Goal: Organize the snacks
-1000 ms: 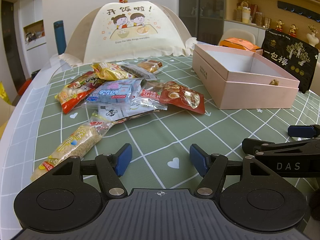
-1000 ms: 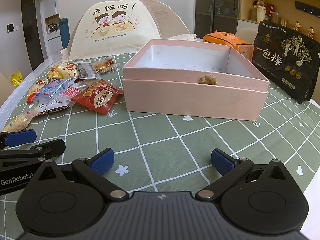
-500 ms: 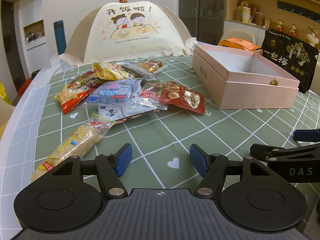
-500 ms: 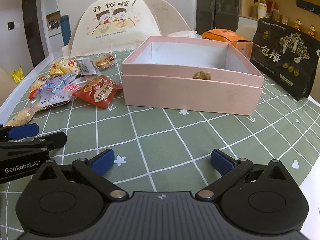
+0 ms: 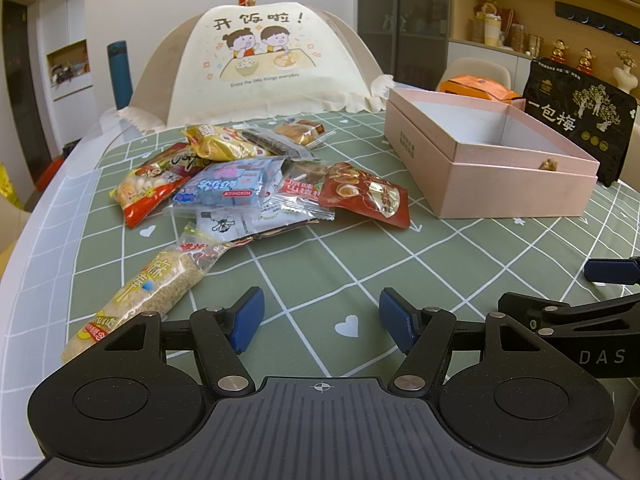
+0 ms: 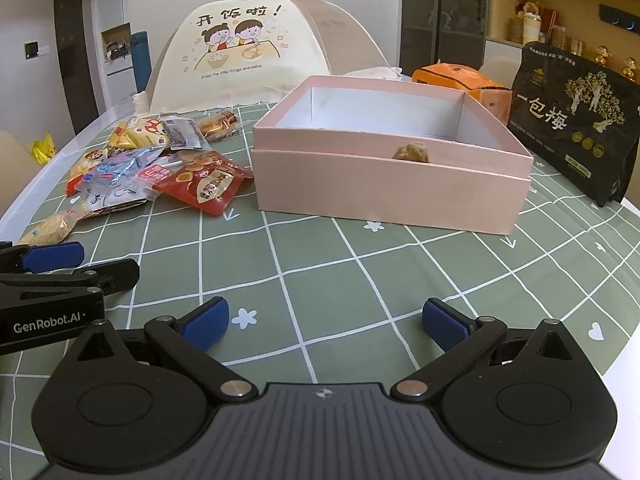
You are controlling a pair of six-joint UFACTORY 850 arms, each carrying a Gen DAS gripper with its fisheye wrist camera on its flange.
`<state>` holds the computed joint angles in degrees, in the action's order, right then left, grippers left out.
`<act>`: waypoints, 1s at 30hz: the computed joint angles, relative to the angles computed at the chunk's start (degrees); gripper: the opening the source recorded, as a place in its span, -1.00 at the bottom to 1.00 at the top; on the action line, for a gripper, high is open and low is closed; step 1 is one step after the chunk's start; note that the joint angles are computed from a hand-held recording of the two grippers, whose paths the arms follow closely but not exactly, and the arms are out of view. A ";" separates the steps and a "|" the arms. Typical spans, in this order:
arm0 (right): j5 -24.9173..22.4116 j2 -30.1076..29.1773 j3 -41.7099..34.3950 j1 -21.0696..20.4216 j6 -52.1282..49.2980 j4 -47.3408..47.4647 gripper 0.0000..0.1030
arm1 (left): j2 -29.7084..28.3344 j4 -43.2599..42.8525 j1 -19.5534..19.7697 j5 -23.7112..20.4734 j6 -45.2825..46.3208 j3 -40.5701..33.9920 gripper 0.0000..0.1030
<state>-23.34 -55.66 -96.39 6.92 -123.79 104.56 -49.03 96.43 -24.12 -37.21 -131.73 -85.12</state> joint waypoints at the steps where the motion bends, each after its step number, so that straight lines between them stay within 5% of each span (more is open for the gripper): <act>1: -0.14 0.04 0.18 -0.04 -0.55 0.53 1.00 | -0.01 -0.02 0.00 -0.01 0.03 -0.02 0.38; 30: -0.13 -0.20 0.01 -0.07 -0.83 0.67 1.00 | 0.31 -0.04 -0.02 -0.18 -0.13 0.51 0.41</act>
